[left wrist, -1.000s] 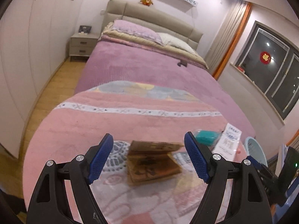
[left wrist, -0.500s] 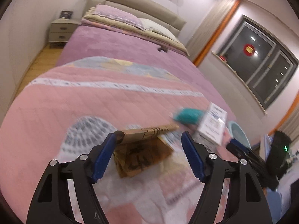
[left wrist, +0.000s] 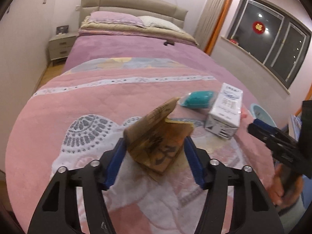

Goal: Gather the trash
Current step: 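Grasp the wooden card holder with the left gripper while the right grasps the second milk carton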

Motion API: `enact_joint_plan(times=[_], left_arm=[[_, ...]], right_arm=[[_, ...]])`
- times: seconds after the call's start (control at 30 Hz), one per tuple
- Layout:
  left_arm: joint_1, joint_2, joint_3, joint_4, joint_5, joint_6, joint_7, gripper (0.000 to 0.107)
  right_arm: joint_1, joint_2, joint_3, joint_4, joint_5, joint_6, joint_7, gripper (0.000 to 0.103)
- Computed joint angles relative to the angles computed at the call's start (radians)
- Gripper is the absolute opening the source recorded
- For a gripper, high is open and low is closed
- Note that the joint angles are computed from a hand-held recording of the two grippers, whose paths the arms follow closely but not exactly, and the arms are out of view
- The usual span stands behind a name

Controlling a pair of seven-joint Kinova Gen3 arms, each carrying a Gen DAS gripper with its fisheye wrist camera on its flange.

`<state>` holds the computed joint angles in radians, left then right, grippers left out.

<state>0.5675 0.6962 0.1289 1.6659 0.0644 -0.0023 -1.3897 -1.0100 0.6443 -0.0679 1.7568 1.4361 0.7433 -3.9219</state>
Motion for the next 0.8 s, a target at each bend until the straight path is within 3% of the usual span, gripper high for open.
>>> enact_joint_plan(times=[0.1,0.2,0.27,0.3,0.33,0.4,0.5,0.63,0.77,0.8], left_arm=[[-0.029,0.008,0.025,0.003,0.001,-0.022,0.005,0.056],[-0.030,0.014,0.031,0.004,0.006,-0.051,0.011,0.056],[0.023,0.010,-0.026,0.004,0.020,-0.054,0.016,0.032],[0.030,0.011,-0.032,0.002,0.021,-0.049,0.016,0.013],[0.029,0.017,-0.031,-0.005,0.021,-0.036,0.016,0.009],[0.041,0.016,-0.046,-0.008,0.023,-0.030,0.020,0.008],[-0.004,0.011,0.012,0.027,-0.003,-0.085,0.003,0.008],[0.007,0.000,0.010,0.065,-0.010,-0.148,-0.016,0.008],[0.020,-0.006,0.001,0.077,-0.002,-0.170,-0.035,0.011],[0.019,-0.008,0.001,0.083,0.000,-0.175,-0.037,0.018]], right_arm=[[0.009,-0.012,0.002,-0.020,0.009,-0.030,0.016,0.067],[0.006,-0.011,0.035,-0.076,-0.078,-0.051,0.098,0.072],[0.030,-0.011,0.038,-0.116,-0.159,-0.076,0.167,0.072],[0.056,-0.011,0.020,-0.140,-0.200,-0.080,0.207,0.072],[0.090,-0.008,-0.012,-0.167,-0.240,-0.068,0.248,0.073],[0.175,0.017,-0.101,-0.237,-0.319,-0.009,0.329,0.073],[0.280,0.044,-0.172,-0.307,-0.441,-0.016,0.420,0.073],[0.289,0.065,-0.095,-0.336,-0.592,-0.115,0.494,0.073],[0.304,0.127,-0.092,-0.448,-0.730,-0.065,0.636,0.073],[0.312,0.145,-0.111,-0.485,-0.733,-0.035,0.663,0.073]])
